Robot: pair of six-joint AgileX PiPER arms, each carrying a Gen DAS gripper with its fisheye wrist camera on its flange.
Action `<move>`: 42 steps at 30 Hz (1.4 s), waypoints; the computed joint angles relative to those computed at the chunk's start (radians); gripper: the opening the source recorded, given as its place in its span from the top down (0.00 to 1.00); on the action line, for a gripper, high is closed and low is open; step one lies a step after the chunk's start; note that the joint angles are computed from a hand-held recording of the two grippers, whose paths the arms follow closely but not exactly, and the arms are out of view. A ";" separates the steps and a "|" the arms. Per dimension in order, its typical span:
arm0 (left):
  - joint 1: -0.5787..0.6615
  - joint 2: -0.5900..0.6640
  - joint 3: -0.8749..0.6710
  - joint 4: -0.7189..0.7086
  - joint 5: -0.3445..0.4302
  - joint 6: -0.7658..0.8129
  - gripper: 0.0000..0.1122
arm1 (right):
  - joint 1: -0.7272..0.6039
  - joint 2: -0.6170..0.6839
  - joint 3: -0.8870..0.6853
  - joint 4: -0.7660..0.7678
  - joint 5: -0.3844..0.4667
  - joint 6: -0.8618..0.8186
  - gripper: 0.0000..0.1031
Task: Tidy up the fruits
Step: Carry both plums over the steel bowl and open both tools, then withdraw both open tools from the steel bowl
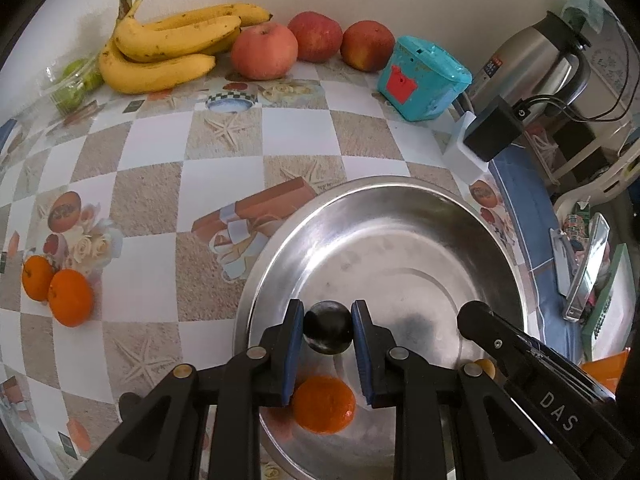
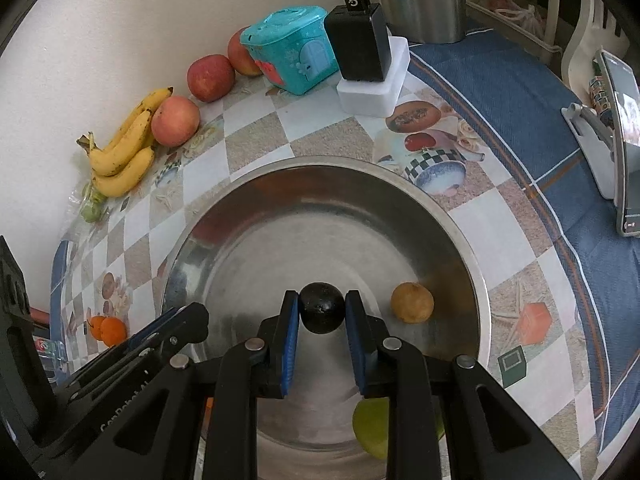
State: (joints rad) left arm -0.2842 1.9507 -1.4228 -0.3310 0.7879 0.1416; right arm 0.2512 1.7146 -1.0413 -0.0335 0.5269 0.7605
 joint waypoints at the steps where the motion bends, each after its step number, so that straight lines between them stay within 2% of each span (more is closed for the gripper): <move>1: 0.000 -0.004 0.002 -0.002 -0.001 0.002 0.76 | 0.001 -0.001 -0.003 -0.006 0.005 0.003 0.76; 9: -0.005 -0.029 0.007 0.002 0.000 0.007 0.74 | 0.013 -0.020 -0.019 -0.061 0.035 0.034 0.68; 19: 0.028 -0.080 0.011 -0.005 0.014 0.008 0.56 | 0.022 -0.073 -0.036 -0.122 0.079 0.072 0.68; 24: 0.046 -0.099 0.014 0.088 0.035 -0.069 0.48 | 0.022 -0.087 -0.034 -0.130 0.090 0.075 0.68; 31: 0.113 -0.080 0.030 0.200 0.071 -0.160 0.48 | 0.023 -0.057 -0.040 -0.092 0.106 0.040 0.68; 42: 0.278 -0.098 0.037 0.209 0.100 -0.203 0.47 | 0.069 -0.019 -0.090 -0.112 0.152 0.049 0.68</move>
State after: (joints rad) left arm -0.0064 1.8523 -1.3855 -0.1219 0.8879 -0.0614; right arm 0.3206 1.6960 -1.1315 -0.1456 0.6787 0.8092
